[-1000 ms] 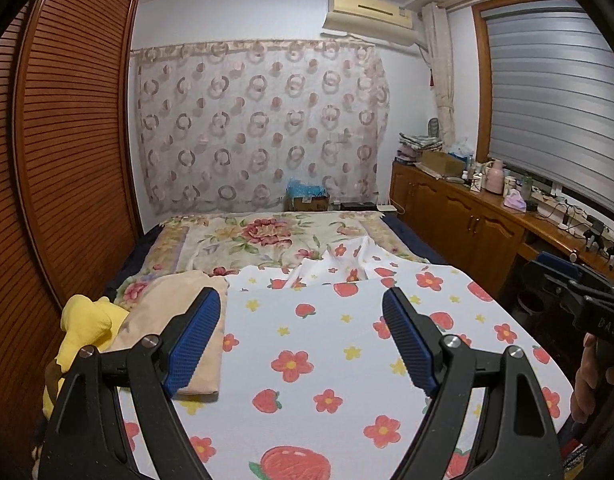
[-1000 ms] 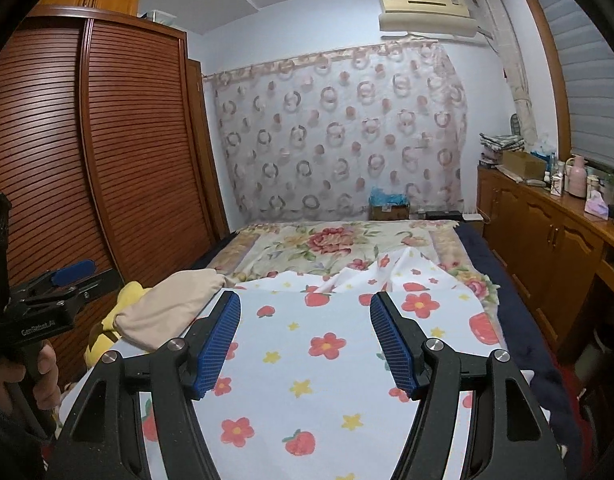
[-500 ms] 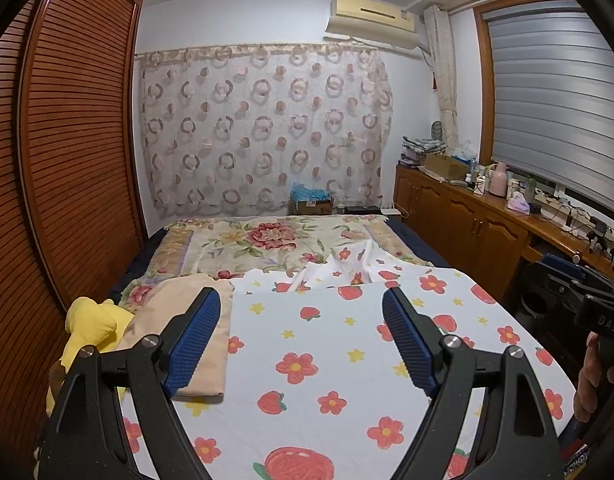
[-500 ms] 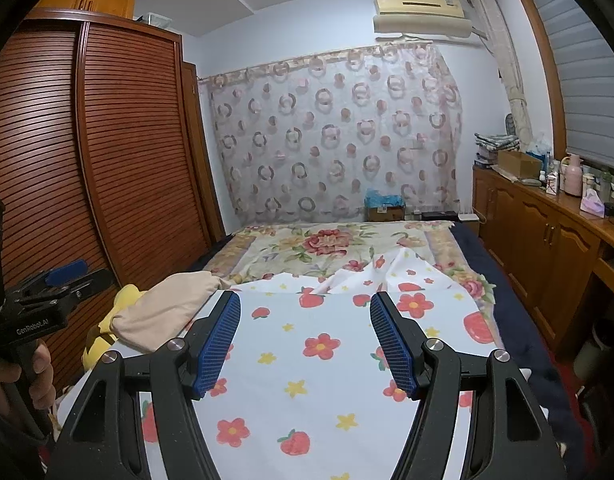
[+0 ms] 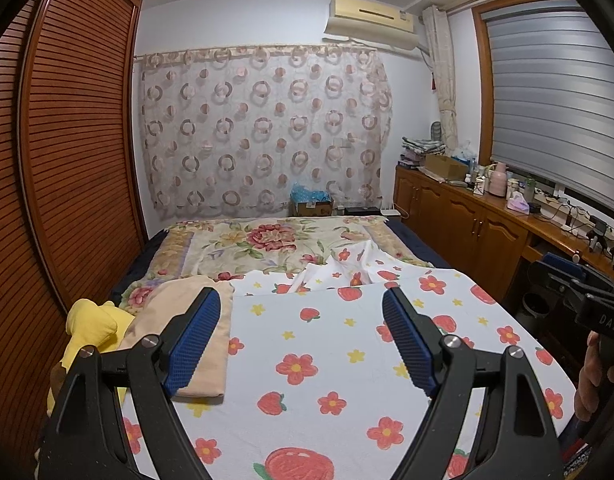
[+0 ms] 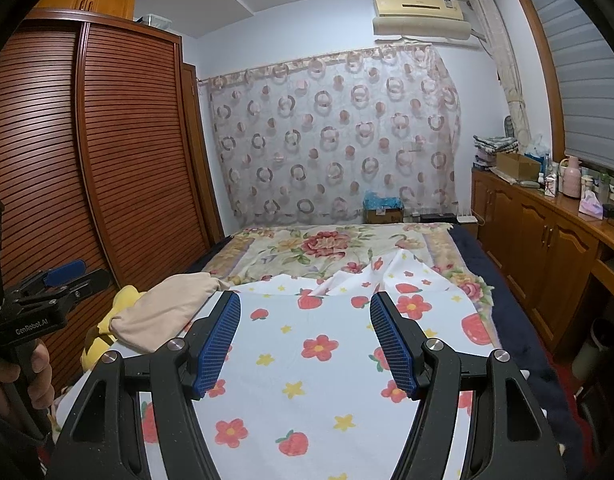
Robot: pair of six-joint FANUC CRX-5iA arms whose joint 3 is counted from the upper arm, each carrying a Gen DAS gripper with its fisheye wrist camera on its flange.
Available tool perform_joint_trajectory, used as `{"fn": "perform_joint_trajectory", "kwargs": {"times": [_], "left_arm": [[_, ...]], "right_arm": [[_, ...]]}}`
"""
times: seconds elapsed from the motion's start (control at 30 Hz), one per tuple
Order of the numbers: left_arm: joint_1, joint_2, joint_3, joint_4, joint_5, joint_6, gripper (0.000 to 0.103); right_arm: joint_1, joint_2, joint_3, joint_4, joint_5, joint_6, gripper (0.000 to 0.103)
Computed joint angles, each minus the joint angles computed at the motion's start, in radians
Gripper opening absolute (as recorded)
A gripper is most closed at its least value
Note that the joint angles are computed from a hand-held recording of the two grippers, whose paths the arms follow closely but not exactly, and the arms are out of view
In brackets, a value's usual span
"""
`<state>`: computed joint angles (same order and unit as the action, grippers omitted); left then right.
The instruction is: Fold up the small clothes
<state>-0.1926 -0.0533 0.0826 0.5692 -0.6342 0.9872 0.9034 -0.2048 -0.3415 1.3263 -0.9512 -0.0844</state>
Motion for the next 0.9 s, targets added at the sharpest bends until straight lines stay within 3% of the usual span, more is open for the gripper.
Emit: {"fn": "perform_joint_trajectory", "kwargs": {"times": [0.9], "left_arm": [[-0.004, -0.004, -0.002, -0.001, 0.000, 0.002, 0.084]], "right_arm": [[-0.014, -0.010, -0.015, 0.021, 0.016, -0.013, 0.069]]}}
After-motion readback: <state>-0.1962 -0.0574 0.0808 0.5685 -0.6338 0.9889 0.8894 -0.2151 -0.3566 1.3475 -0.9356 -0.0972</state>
